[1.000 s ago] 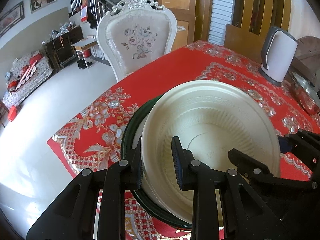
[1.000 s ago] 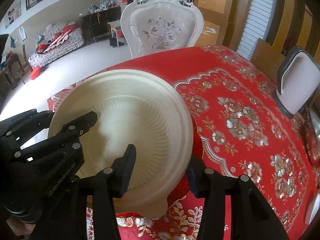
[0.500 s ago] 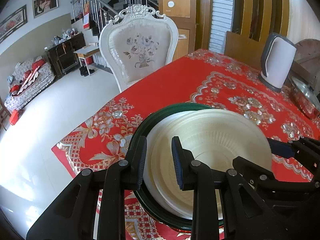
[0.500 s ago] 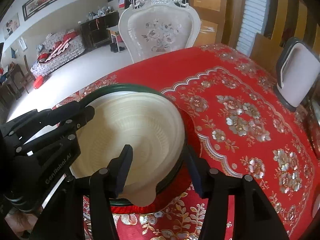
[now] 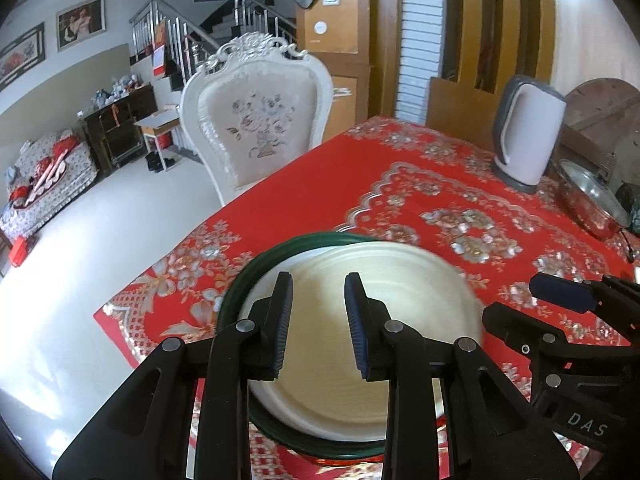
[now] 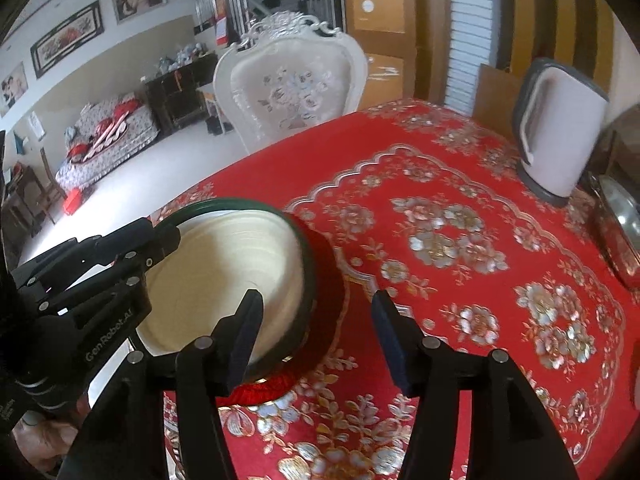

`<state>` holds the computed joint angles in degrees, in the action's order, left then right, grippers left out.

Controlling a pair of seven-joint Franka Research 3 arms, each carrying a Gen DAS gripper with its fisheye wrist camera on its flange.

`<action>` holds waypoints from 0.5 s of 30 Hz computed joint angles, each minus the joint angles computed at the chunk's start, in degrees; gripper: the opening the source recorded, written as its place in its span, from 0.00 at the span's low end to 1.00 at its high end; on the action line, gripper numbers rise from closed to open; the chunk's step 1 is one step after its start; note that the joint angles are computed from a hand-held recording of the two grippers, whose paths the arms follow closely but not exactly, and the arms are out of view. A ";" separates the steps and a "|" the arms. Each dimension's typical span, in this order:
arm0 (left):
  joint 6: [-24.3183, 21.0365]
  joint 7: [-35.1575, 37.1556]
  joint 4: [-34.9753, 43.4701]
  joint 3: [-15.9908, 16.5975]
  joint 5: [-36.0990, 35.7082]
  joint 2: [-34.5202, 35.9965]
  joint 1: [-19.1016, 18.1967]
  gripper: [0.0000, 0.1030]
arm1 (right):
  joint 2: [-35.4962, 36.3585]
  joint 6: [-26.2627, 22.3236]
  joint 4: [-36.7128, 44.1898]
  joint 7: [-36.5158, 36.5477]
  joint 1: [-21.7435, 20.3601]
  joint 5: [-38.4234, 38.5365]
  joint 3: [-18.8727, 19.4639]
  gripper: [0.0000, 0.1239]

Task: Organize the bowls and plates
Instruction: 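Lower the beige bowl into the stack and open both tools, then move both tools back to the small white bowl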

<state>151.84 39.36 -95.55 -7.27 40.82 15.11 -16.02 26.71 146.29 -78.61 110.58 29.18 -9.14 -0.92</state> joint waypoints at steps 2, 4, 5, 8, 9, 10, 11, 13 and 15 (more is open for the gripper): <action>0.06 0.76 0.82 -0.49 -0.41 0.53 -0.35 0.26 | -1.92 1.34 -2.78 1.36 -0.05 -0.48 -0.68 0.46; 0.19 1.61 1.74 -0.95 -0.84 1.18 -0.90 0.26 | -3.62 2.49 -5.21 2.80 -0.29 -1.04 -1.10 0.46; 0.25 2.15 2.19 -1.13 -1.04 1.51 -1.24 0.26 | -4.43 3.01 -6.37 3.35 -0.52 -1.30 -1.18 0.47; 0.27 3.08 3.70 -1.38 -1.04 2.51 -2.62 0.26 | -7.31 4.71 -10.50 6.12 -1.11 -2.83 -1.77 0.47; 0.29 3.61 4.37 -1.56 -1.29 3.00 -3.04 0.26 | -8.32 5.21 -11.92 7.06 -1.39 -3.37 -1.89 0.47; 0.27 4.34 5.38 -1.85 -1.71 3.75 -3.54 0.26 | -9.40 5.56 -13.42 8.05 -1.71 -3.96 -2.00 0.47; 0.17 4.86 6.05 -1.90 -2.02 4.21 -3.97 0.26 | -10.30 5.75 -14.58 8.75 -2.14 -4.41 -1.94 0.48; 0.10 6.39 7.55 -2.22 -2.88 5.30 -4.89 0.26 | -12.24 6.34 -17.27 10.72 -2.98 -5.71 -2.00 0.48; -0.13 7.25 9.20 -2.15 -2.91 6.49 -6.21 0.26 | -13.97 6.83 -19.62 12.56 -3.92 -6.90 -1.82 0.49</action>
